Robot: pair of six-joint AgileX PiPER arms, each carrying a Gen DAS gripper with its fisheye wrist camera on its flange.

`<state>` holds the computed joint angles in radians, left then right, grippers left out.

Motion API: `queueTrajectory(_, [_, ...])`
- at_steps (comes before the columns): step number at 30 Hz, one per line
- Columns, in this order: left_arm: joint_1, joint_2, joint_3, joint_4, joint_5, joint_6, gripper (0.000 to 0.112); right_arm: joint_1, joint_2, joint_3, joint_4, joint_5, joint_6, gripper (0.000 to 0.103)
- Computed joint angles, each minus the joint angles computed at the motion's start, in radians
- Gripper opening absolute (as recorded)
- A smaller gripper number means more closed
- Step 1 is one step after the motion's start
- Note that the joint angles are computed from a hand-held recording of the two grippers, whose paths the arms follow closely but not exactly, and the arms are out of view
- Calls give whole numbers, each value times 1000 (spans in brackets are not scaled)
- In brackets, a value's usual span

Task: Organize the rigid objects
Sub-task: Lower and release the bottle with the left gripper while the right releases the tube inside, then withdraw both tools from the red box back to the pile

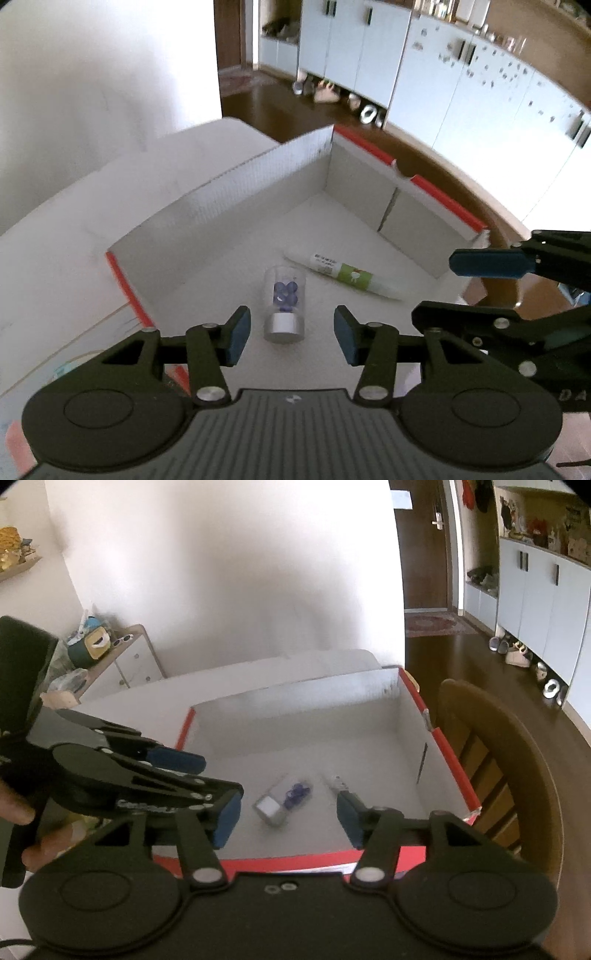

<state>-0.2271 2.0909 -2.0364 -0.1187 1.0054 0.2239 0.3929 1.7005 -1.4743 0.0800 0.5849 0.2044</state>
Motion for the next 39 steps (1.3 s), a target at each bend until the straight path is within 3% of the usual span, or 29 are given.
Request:
queueTrajectory(3, [19,-105,147,-47,-80,54,59,43,-34,19,-78,-6,92,64])
queueTrajectory(5, [24,-145,216,-74,-132,91,60,72,-47,23,-140,-5,165,65])
queueTrajectory(9, [64,-249,349,-152,-182,189,60,143,-80,39,-259,0,315,73])
queueTrajectory(13, [122,-348,479,-249,-228,301,68,225,-101,44,-378,14,473,80])
queueTrajectory(24, [351,-550,692,-485,-211,614,79,484,-56,-11,-708,136,871,101])
queueTrajectory(33, [620,-598,802,-719,-143,914,89,635,54,-105,-790,218,1005,102])
queueTrajectory(39, [761,-535,803,-748,-84,992,89,699,150,-173,-780,235,1035,102])
